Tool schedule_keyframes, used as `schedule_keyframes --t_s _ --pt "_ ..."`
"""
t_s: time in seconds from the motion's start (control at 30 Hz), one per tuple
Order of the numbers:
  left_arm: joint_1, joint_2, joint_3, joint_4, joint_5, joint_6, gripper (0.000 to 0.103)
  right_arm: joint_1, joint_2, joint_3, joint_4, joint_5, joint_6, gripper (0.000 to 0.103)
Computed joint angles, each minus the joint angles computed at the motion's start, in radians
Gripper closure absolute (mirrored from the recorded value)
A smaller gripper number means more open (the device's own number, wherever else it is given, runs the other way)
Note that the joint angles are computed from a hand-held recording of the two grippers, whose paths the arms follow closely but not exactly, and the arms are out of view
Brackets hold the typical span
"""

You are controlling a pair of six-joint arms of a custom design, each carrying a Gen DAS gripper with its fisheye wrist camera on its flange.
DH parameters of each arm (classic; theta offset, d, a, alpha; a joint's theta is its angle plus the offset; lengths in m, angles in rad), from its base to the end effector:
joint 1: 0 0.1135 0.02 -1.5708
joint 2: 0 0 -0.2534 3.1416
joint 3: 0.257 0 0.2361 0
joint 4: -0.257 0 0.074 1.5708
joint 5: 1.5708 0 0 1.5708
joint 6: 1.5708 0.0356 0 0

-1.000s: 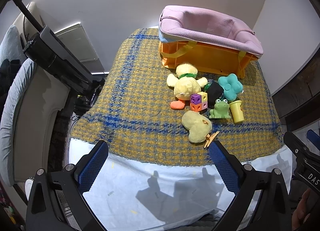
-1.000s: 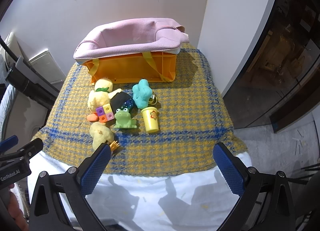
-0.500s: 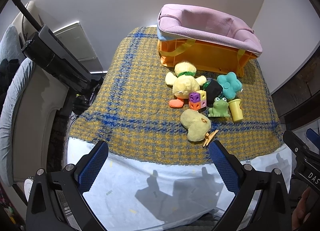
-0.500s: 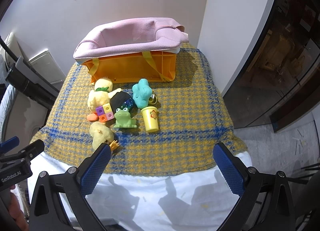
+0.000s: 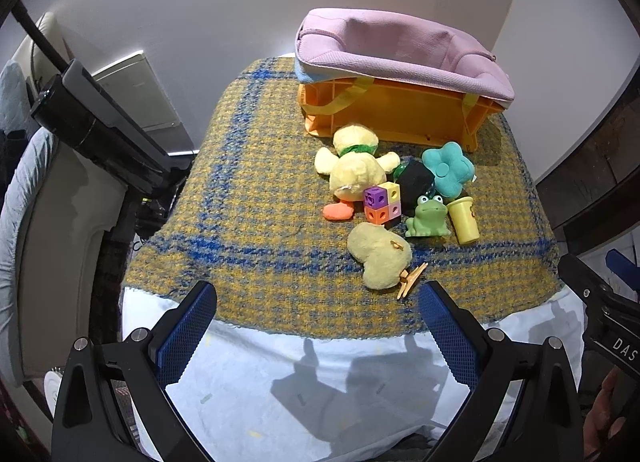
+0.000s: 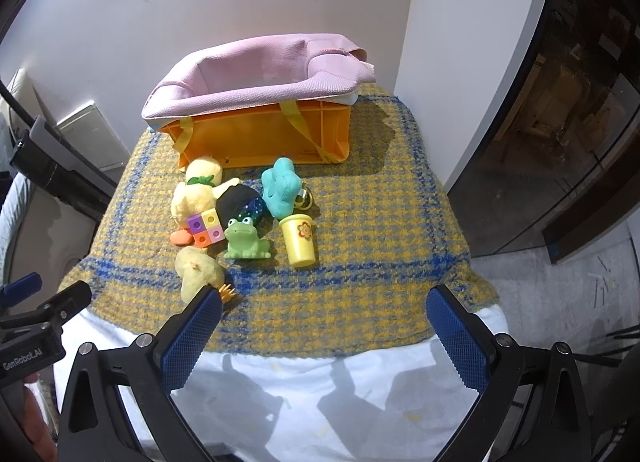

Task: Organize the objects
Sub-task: 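Grasp the yellow plush chick with the left gripper while the right gripper approaches the yellow cup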

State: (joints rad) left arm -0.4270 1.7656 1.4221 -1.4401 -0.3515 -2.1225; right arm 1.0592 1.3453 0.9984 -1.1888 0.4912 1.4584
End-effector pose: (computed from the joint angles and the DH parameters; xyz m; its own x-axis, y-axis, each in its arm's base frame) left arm 0.2614 -0.1055 0.2367 0.0788 -0.9143 -0.3973 -0.9962 -0.0874 0.0035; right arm 0.1136 0.1681 0.2340 -0.8108 0.3456 -0.4724 0.4009 0.9160 -0.0180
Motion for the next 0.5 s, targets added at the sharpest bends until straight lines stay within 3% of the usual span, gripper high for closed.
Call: schedule_keyframes --t_s 0.27,0.5 --pt "0.049 -0.008 -0.11 0.18 -0.015 0.098 0.0 -0.028 -0.01 -0.067 0.073 0.011 -0.032 0.001" --pt "0.108 0.023 -0.188 0.334 -0.026 0.209 0.0 -0.092 -0.01 -0.176 0.208 -0.004 -0.101 0.001"
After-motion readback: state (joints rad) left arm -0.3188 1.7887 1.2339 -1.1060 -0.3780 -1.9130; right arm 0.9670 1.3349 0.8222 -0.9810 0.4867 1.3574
